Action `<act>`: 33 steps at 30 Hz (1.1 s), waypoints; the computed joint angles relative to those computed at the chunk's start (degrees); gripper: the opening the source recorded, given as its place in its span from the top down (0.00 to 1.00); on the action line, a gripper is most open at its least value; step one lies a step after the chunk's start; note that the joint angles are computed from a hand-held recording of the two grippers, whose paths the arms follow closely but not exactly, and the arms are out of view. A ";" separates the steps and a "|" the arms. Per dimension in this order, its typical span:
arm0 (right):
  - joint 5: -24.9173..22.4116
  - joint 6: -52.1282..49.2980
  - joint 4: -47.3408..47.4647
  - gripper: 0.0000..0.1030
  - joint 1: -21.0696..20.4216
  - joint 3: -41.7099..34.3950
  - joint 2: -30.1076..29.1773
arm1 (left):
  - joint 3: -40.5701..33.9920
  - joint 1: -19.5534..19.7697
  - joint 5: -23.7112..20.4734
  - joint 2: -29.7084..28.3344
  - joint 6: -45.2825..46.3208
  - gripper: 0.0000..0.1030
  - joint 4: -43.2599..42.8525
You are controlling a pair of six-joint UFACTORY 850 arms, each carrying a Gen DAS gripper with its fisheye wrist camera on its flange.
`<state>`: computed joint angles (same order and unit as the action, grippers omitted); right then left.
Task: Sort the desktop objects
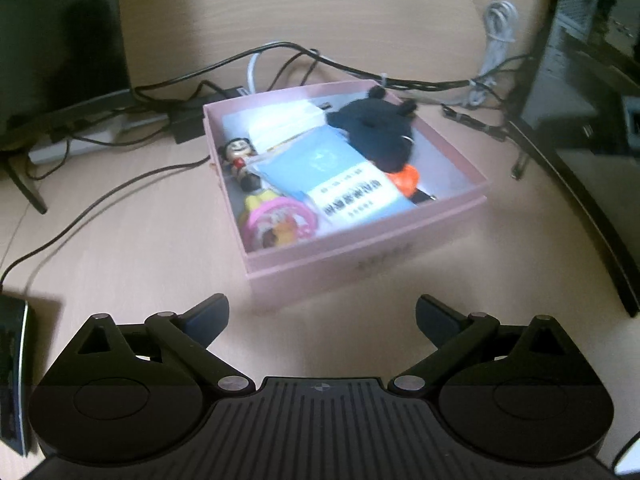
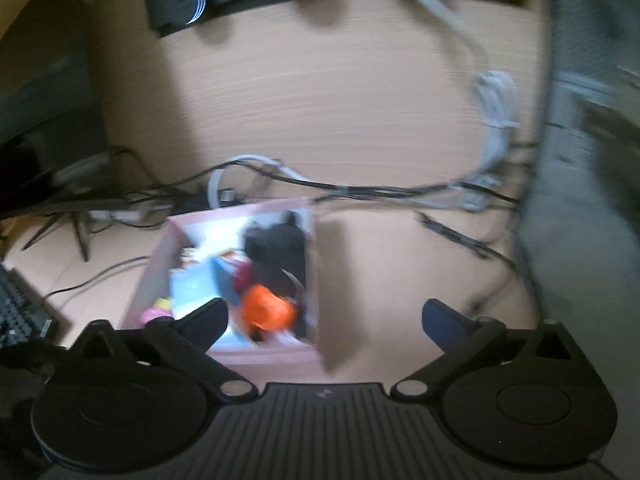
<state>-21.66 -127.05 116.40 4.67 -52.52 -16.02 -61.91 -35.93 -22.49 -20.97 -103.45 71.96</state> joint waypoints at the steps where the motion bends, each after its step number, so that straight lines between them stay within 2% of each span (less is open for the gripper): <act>1: 0.19 -2.68 2.88 0.00 -0.53 1.87 1.07 | 0.31 -0.32 0.24 0.19 -0.69 0.01 0.47; 4: 0.39 -11.48 12.16 0.00 -1.71 7.67 3.96 | 1.80 -1.23 1.89 0.89 -5.14 0.00 4.41; 8: 0.77 -24.77 22.10 0.00 -2.73 14.63 7.08 | 4.86 -3.23 2.15 1.55 -18.18 0.00 17.06; 11: 0.78 -33.02 25.34 0.00 -4.05 18.97 9.15 | 7.14 -5.62 -1.22 1.87 -26.68 0.00 21.47; 14: -2.31 -36.23 20.97 0.00 -7.29 22.32 10.15 | 9.24 -8.87 -7.19 1.74 -34.52 0.00 24.07; 15: -4.12 -37.40 18.97 0.00 -8.78 23.13 9.74 | 9.13 -10.17 -9.83 1.08 -33.73 0.00 21.73; 17: -4.18 -37.55 17.24 0.00 -10.18 23.62 8.80 | 8.83 -12.32 -13.33 0.05 -33.74 0.00 17.78; 20: -4.24 -27.35 5.46 0.00 -12.18 22.90 6.75 | 8.88 -14.46 -15.61 -1.24 -35.66 0.00 17.77; 21: -4.89 -26.35 4.61 0.00 -12.51 22.96 6.26 | 8.68 -14.75 -15.88 -1.76 -35.04 0.00 18.06; 24: -7.43 -31.49 9.46 0.00 -12.28 23.41 5.19 | 7.39 -14.72 -17.19 -3.64 -32.24 0.00 19.29; 26: -7.24 -33.65 10.94 0.00 -11.14 23.01 4.87 | 6.18 -14.46 -19.14 -5.04 -31.58 0.00 19.13; 27: -7.00 -34.89 11.77 0.00 -10.31 22.58 4.64 | 5.57 -14.10 -19.55 -5.61 -31.66 0.00 18.86; 30: -7.66 -40.08 15.27 0.00 -7.57 20.43 2.58 | 4.50 -11.92 -16.07 -5.76 -33.16 0.00 18.99; 33: -9.35 -35.65 10.31 0.00 -6.39 16.29 -1.07 | 2.56 -10.23 -15.43 -7.31 -30.97 0.00 20.90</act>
